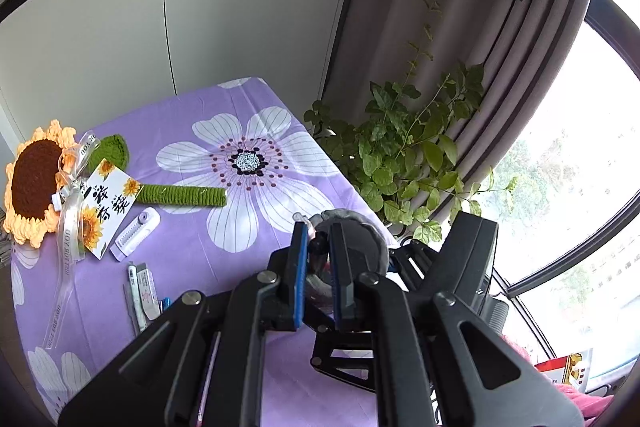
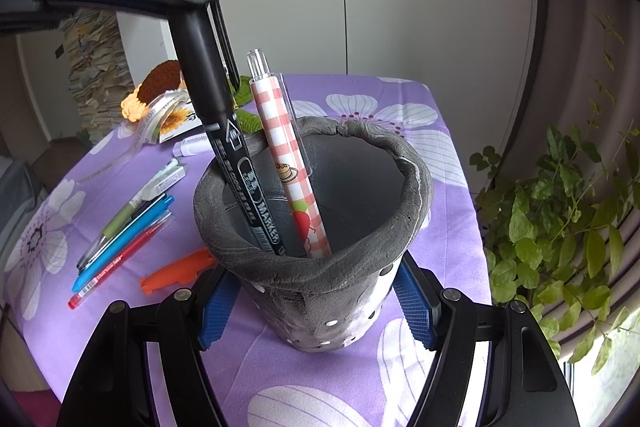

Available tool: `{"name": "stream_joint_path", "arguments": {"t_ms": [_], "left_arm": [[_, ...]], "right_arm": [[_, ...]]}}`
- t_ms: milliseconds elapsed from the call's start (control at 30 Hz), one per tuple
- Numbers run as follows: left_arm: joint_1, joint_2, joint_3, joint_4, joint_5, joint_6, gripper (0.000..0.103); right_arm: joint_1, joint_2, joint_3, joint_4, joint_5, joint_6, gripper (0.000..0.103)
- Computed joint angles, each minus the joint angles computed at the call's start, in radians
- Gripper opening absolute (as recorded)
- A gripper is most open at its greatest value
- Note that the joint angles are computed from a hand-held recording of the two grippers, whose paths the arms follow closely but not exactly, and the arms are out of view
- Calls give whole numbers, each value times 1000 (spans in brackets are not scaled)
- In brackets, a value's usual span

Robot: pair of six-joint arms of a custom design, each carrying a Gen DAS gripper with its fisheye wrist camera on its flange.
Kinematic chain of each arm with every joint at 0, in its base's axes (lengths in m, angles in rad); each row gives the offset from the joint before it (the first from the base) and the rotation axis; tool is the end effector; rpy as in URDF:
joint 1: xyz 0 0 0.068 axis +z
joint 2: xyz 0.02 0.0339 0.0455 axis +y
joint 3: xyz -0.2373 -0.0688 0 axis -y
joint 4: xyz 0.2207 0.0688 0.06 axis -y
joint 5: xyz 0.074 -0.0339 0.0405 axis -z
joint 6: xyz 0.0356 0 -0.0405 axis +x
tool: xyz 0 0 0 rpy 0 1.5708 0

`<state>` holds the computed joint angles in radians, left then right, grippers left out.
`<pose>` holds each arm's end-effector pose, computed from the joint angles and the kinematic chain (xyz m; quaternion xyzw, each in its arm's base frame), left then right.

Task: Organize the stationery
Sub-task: 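Insert the black marker into the cup with the left tool and release, then grasp the red pen with the left tool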

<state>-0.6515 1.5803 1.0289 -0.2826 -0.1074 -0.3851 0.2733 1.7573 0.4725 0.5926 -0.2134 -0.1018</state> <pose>0.2529 -0.1881 0.2053 0.1046 0.9259 -0.1347 0.3372 0.2556 0.0795 0.0824 -0.2123 0.8757 0.1322 0.4131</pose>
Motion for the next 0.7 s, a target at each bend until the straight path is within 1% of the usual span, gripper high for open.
{"name": "stream_joint_path", "arguments": {"t_ms": [100,133,200,233,267,300,367,467,533,633,700], "left_arm": [[8,-6,-21,11,8,-15,9],[10,-12,-25,6,7,-15,12],[15,-38,-38,-5,-4,-13,27],[20,-64,-55,-6,-16,-13,40],[26,-100,-80,-1,-33,-17,48],[37,-137,-108,6,-51,-20,50],[69,-204,-160,3,-63,-32,51],[135,-255,-236,3,-24,-59,51],[168,-237,-280,10,8,-75,50],[207,-165,-329,45,69,-90,49],[217,-110,-356,84,73,-103,49]], "right_arm": [[0,0,0,0,0,0,72],[2,0,0,0,1,1,72],[4,0,-1,1,2,2,72],[4,1,0,2,2,2,72],[4,1,0,2,2,2,72],[3,1,0,2,2,1,72],[3,1,0,2,2,1,72],[3,1,0,1,1,1,72],[3,1,0,1,1,2,72],[3,1,0,1,2,1,72],[3,1,0,1,2,1,72]]}}
